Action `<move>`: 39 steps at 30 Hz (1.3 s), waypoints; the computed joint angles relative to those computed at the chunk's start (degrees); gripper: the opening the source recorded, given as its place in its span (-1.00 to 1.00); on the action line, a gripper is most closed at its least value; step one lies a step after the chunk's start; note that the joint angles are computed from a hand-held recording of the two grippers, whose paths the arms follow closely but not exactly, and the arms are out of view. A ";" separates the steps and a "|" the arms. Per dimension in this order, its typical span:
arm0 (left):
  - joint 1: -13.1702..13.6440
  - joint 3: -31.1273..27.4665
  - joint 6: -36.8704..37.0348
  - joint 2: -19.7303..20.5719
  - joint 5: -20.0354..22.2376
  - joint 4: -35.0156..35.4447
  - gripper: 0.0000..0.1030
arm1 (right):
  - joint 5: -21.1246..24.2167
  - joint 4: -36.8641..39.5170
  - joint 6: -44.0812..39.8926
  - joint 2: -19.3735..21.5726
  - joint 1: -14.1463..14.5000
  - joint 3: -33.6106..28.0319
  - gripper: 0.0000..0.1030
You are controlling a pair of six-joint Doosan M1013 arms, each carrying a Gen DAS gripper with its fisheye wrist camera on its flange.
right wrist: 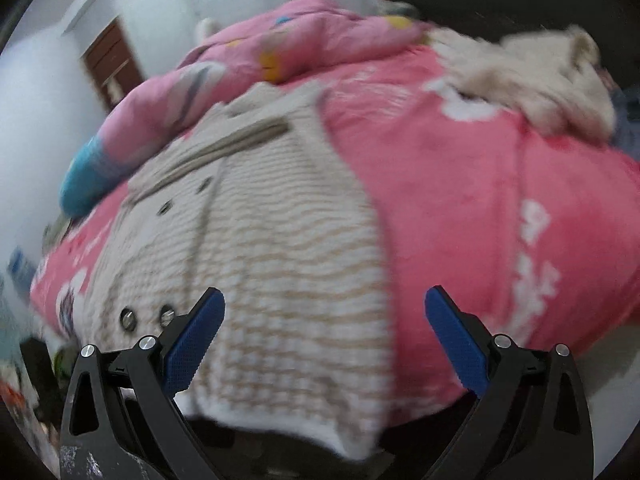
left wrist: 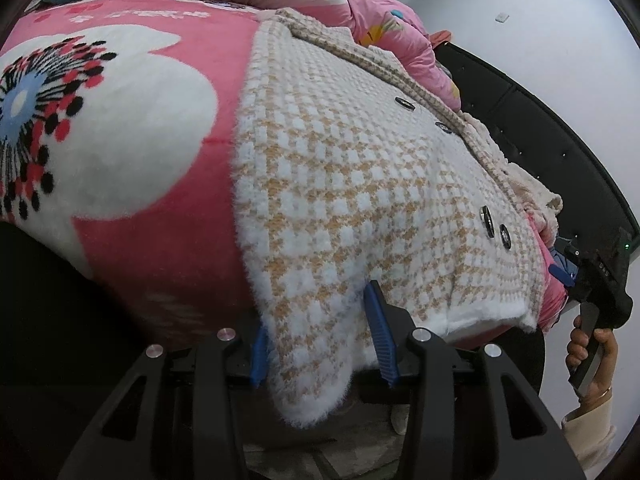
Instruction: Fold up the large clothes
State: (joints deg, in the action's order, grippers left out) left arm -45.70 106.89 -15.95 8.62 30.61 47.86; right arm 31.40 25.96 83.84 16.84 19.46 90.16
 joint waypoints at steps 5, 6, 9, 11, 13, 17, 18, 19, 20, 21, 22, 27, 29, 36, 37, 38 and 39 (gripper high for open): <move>-0.42 -0.10 0.21 -0.06 0.65 0.63 -0.21 | 4.05 7.56 -3.09 0.19 -1.58 1.36 0.70; -0.53 -0.10 0.17 -0.07 0.69 0.93 -0.21 | 4.81 8.58 -3.76 0.06 -1.71 1.80 0.65; -0.90 -0.04 1.28 -0.11 0.97 0.84 -0.21 | 6.56 11.04 -5.18 -0.54 -2.15 3.27 0.54; -0.96 -0.15 3.12 0.00 1.05 -0.68 -0.21 | 6.81 10.86 -4.79 -1.05 -2.39 4.24 0.47; -0.99 -0.16 4.76 0.05 1.01 -2.03 -0.21 | 7.29 12.12 -5.18 -1.31 -2.88 4.93 0.35; -1.49 -0.85 8.23 0.26 2.87 -3.73 -0.26 | 9.91 16.44 -7.42 -1.07 -4.22 5.84 -0.12; -1.72 -1.12 8.83 0.29 3.60 -3.65 -0.33 | 10.62 16.73 -7.77 -1.07 -4.39 5.97 -0.30; -2.10 -1.41 9.05 0.25 4.57 -3.11 -0.37 | 11.32 17.74 -8.85 -1.17 -4.63 6.24 -0.40; -2.31 -1.62 9.11 0.19 5.11 -2.81 -0.46 | 11.75 18.61 -9.78 -1.20 -4.81 6.31 -0.56; -2.49 -1.75 8.98 0.05 5.44 -2.52 -0.55 | 12.17 19.39 -10.78 -1.37 -4.93 6.46 -0.77; -2.81 -1.89 8.52 -0.21 5.97 -1.85 -0.62 | 12.26 20.13 -11.92 -1.76 -5.03 6.76 -0.83; -3.62 -2.59 6.48 -2.22 5.28 1.56 -0.82 | 10.66 24.67 -17.97 -4.53 -5.46 7.90 -0.89; -3.24 -2.38 1.93 -3.29 2.87 5.31 -0.83 | 10.24 27.18 -20.62 -4.83 -5.63 7.35 -0.90; -0.85 -4.56 -5.12 -3.89 1.24 15.51 -0.83 | 8.67 33.34 -28.56 -2.86 -4.73 1.16 -0.90; -0.28 -5.16 -4.79 -3.60 1.18 15.51 -0.83 | 8.32 33.41 -28.91 -2.14 -4.52 -0.30 -0.90; 0.58 -5.69 -4.46 -3.38 0.83 15.36 -0.84 | 7.82 33.67 -29.37 -1.51 -4.31 -1.37 -0.90; 1.46 -6.21 -4.10 -3.19 0.63 15.25 -0.84 | 7.43 33.94 -29.73 -0.67 -4.18 -2.86 -0.90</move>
